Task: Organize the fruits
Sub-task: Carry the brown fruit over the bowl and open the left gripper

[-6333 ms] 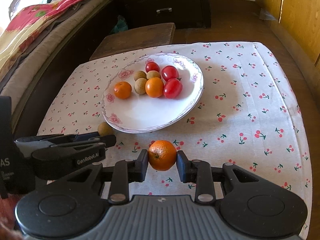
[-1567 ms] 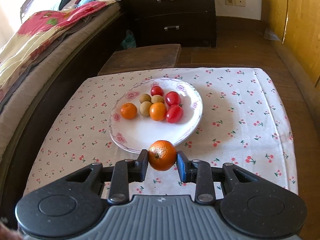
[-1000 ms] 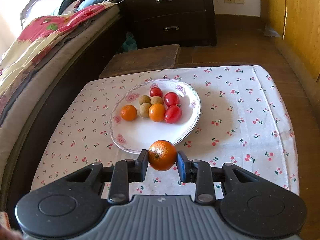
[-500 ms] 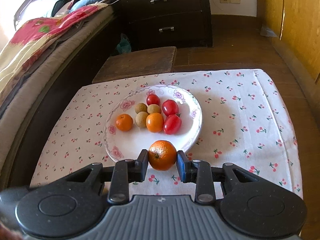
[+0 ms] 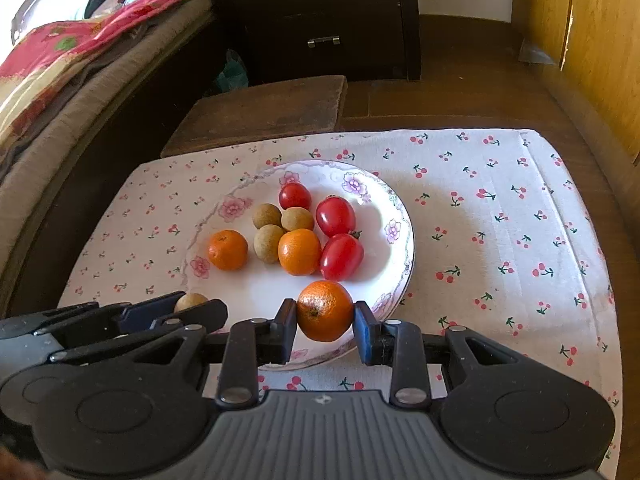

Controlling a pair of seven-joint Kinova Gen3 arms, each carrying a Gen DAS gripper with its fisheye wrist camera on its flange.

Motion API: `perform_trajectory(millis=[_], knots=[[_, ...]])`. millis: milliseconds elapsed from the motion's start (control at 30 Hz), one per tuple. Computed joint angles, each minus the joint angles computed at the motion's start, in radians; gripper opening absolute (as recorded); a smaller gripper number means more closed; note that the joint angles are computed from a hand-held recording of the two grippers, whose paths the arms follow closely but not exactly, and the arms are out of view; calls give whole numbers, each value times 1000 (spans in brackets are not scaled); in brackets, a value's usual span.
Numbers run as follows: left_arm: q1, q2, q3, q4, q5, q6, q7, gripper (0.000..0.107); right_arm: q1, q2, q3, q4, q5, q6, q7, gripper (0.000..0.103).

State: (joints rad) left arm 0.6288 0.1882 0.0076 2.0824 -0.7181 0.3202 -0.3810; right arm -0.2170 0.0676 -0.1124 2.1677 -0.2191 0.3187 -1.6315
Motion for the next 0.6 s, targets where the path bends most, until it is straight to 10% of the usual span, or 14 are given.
perform_trajectory(millis=[600], knots=[[39, 15, 14, -19, -155, 90, 131, 39, -32, 9, 9, 2, 94, -22, -92, 33]])
